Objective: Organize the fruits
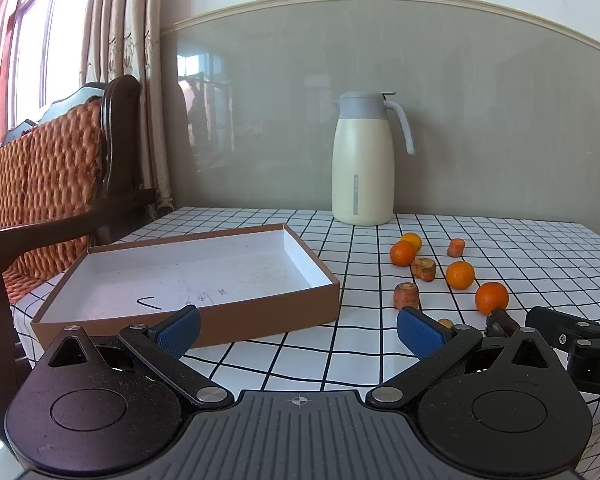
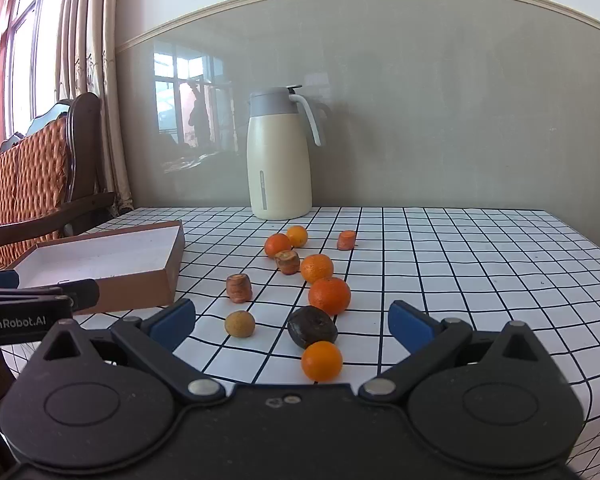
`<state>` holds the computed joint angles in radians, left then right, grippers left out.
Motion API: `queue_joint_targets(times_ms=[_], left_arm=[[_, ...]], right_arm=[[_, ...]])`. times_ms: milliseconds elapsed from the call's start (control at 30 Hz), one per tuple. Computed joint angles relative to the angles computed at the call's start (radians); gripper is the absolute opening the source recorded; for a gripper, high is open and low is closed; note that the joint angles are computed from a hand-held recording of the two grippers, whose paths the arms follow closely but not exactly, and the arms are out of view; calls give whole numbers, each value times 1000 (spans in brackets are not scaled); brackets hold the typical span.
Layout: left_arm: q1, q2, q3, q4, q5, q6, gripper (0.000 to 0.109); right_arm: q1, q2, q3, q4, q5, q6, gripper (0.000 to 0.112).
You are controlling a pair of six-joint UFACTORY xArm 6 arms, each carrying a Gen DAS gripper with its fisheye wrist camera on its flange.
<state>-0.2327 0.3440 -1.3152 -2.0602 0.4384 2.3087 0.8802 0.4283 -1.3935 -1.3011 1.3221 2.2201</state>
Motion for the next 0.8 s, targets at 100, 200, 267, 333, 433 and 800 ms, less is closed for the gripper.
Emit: queue_joint_targets(times_ms=[100,200,267,333,433,800], left_arm=[[1,0,0,2,1,-2,103],[0,0,0,4,1,-3,103],[0,0,1,3,2,0,103],[1,0,1,4,4,2,103],[2,-1,2,4,5,7,103],[4,-3,5,6,9,9,103]], right_arm=[[0,2,-2,1,2,-1,97],[0,2,-2,1,1,-1,97],[0,1,-2,0,-1,-2,97],[-1,-1,1,0,-3,-4,97],[-2,-2,3,-3,-5,0,97],[-5,-5,10,-6,-11,5,97]])
